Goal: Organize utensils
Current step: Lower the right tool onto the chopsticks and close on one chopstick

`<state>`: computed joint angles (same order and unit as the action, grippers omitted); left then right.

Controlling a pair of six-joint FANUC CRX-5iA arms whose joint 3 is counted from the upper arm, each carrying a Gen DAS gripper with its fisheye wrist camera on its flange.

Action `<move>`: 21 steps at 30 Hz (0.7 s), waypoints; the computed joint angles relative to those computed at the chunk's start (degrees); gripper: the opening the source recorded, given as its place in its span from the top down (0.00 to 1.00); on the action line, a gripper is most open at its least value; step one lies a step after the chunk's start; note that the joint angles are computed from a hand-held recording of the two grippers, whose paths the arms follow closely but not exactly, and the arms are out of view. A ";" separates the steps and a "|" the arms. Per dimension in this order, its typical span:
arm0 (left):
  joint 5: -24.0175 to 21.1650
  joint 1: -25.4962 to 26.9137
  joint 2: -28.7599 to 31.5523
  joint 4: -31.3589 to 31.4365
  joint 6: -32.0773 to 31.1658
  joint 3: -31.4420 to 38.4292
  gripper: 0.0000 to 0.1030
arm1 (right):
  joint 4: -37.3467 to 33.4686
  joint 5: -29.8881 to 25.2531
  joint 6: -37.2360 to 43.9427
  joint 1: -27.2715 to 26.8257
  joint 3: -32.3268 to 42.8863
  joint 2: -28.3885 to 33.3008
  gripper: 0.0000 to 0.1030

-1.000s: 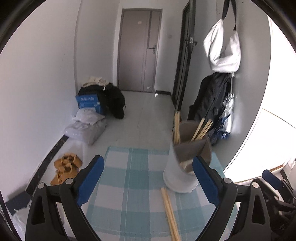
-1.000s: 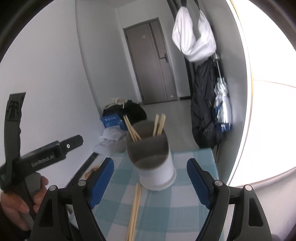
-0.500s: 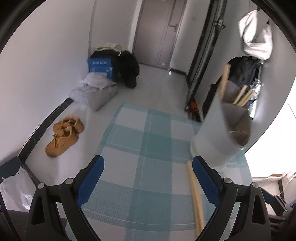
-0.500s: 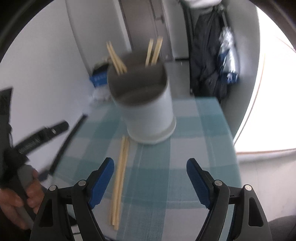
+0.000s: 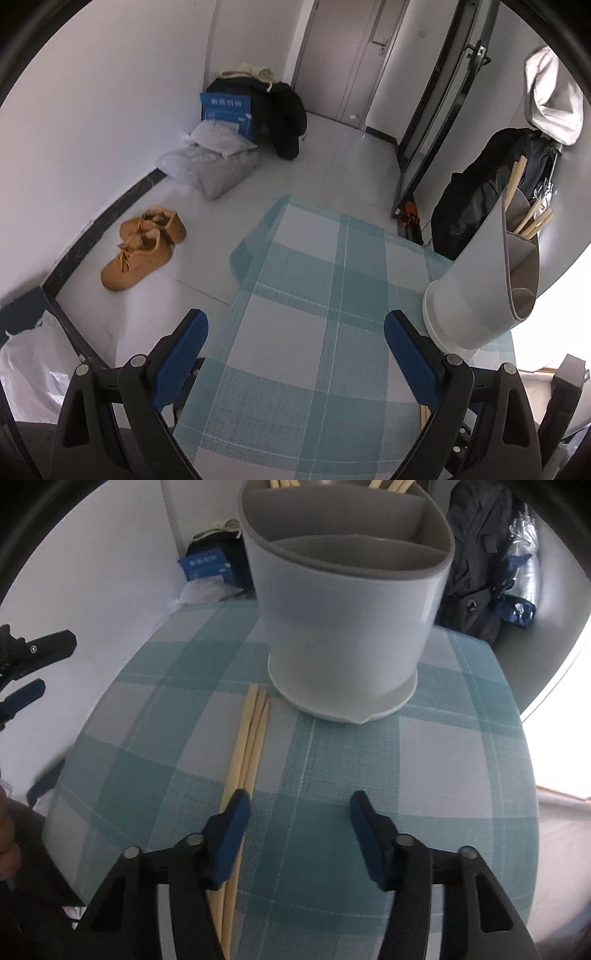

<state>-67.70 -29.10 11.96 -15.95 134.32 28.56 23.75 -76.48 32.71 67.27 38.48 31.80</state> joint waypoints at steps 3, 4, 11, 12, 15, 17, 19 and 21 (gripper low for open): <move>-0.24 0.46 0.21 0.99 0.06 0.26 0.09 | 0.57 -1.25 1.80 0.55 1.58 0.98 0.53; -0.29 0.58 0.23 1.34 0.25 0.28 0.09 | 0.78 -2.00 2.49 0.72 2.46 1.49 0.54; -2.17 1.12 1.30 2.60 -0.08 1.49 0.09 | 0.21 -8.82 6.38 0.97 12.21 6.98 0.65; -2.37 1.18 1.30 2.70 -0.05 1.46 0.09 | -0.05 -9.10 6.60 0.99 12.80 7.23 0.68; -2.74 1.52 1.19 2.82 0.46 1.20 0.09 | -0.66 -9.32 7.31 0.47 13.03 7.03 0.71; -2.69 1.87 1.08 3.37 0.61 0.91 0.09 | -1.21 -9.24 6.74 0.37 12.26 6.32 0.71; -3.02 1.93 1.16 3.44 0.89 0.97 0.09 | -1.40 -10.33 6.61 0.38 13.53 6.90 0.71; -3.24 1.98 1.34 3.48 0.75 1.23 0.09 | -1.82 -12.70 7.00 0.64 15.66 8.00 0.74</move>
